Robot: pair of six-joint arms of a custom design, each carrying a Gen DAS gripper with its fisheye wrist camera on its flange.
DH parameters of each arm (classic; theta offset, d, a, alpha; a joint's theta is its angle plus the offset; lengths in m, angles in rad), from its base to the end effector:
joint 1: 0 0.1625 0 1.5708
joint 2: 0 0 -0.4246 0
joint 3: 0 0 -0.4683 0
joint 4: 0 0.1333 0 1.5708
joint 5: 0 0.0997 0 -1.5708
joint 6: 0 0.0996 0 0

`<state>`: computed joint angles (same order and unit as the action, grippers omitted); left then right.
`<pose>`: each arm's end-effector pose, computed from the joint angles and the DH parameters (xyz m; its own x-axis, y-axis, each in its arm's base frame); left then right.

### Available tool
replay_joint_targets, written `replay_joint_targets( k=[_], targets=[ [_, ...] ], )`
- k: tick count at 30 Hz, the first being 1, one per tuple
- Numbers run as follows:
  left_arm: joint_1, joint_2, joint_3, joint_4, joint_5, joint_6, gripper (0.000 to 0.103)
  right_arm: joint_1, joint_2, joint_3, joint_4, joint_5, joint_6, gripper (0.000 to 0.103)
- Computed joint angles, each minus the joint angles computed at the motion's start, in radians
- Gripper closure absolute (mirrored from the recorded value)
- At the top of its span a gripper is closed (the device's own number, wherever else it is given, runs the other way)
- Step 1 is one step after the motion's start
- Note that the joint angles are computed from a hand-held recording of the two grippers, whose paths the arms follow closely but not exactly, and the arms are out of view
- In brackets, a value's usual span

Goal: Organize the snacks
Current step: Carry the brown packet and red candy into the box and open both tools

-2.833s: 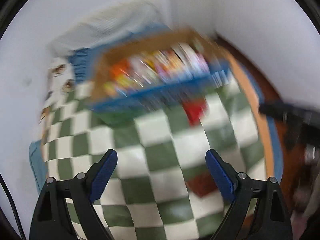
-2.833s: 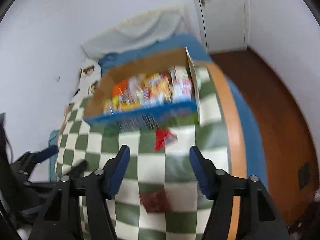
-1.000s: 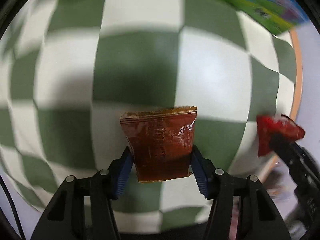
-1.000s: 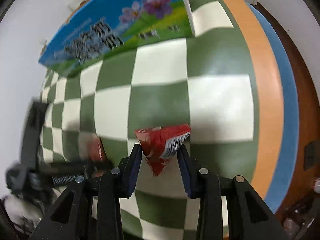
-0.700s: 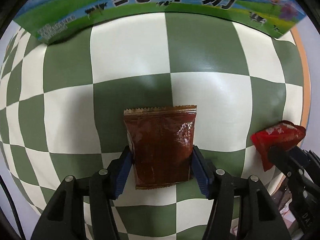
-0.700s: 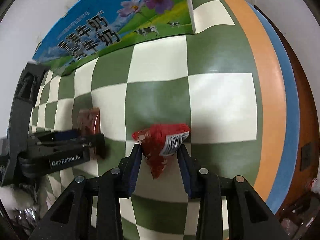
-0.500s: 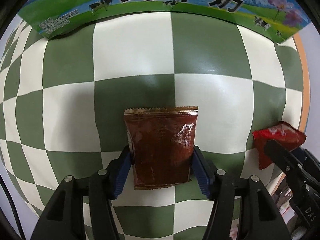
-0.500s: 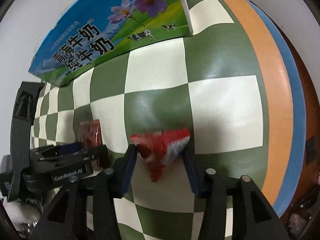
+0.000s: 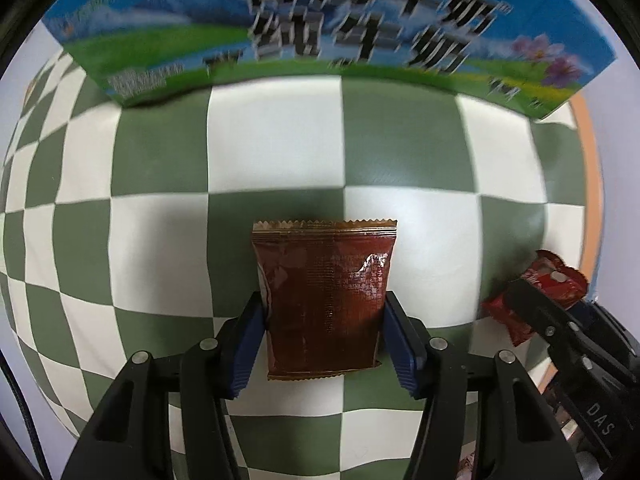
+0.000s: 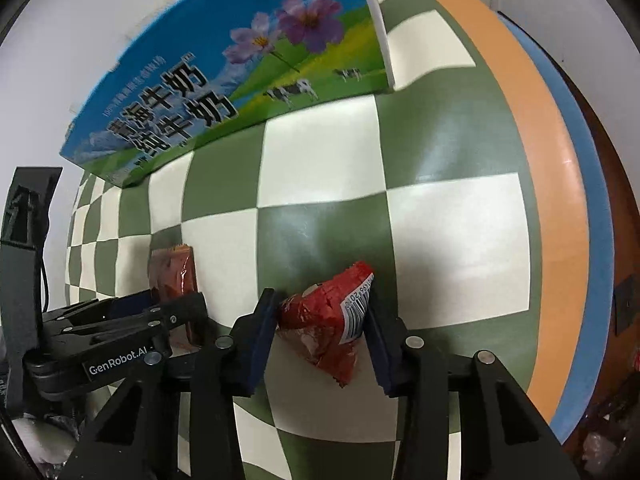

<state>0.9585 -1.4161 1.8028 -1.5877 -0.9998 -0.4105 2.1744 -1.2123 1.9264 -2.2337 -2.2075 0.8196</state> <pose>-0.1698 -0.5673 0.2912 -0.7422 0.2855 -0.6063 0.2614 0.9564 0.1303 0.4006 -0.4506 0.1683 -0.8543 0.2723 0.4427 0.0843 0.9130 -0.3990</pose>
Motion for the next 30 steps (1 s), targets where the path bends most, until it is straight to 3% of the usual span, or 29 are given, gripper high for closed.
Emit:
replay_joint_targets(
  k=[7,12,16,20,24,26,30],
  targets=[
    [-0.043,0.000,-0.128,-0.020,-0.058,0.044,0.049,0.041,-0.002,-0.076,-0.054,-0.009,-0.060,0.059],
    [-0.053,0.041,-0.260,-0.061,-0.078,0.104,0.049,0.054,0.052,-0.207,-0.106,-0.044,-0.157,0.059],
    [-0.032,0.207,-0.430,-0.089,-0.061,0.140,0.049,0.026,0.129,-0.336,-0.135,-0.052,-0.256,0.059],
    [0.016,0.367,-0.600,-0.055,-0.015,0.170,0.049,-0.030,0.237,-0.482,-0.093,-0.074,-0.332,0.059],
    [0.074,0.530,-0.786,0.041,-0.004,0.145,0.049,-0.094,0.321,-0.615,0.019,-0.081,-0.329,0.059],
    [0.103,0.611,-0.898,0.107,-0.033,0.111,0.049,-0.121,0.347,-0.658,0.057,-0.074,-0.318,0.059],
    [0.131,0.697,-1.002,0.156,-0.028,0.083,0.049,-0.161,0.403,-0.748,0.174,-0.064,-0.298,0.059]
  ],
)
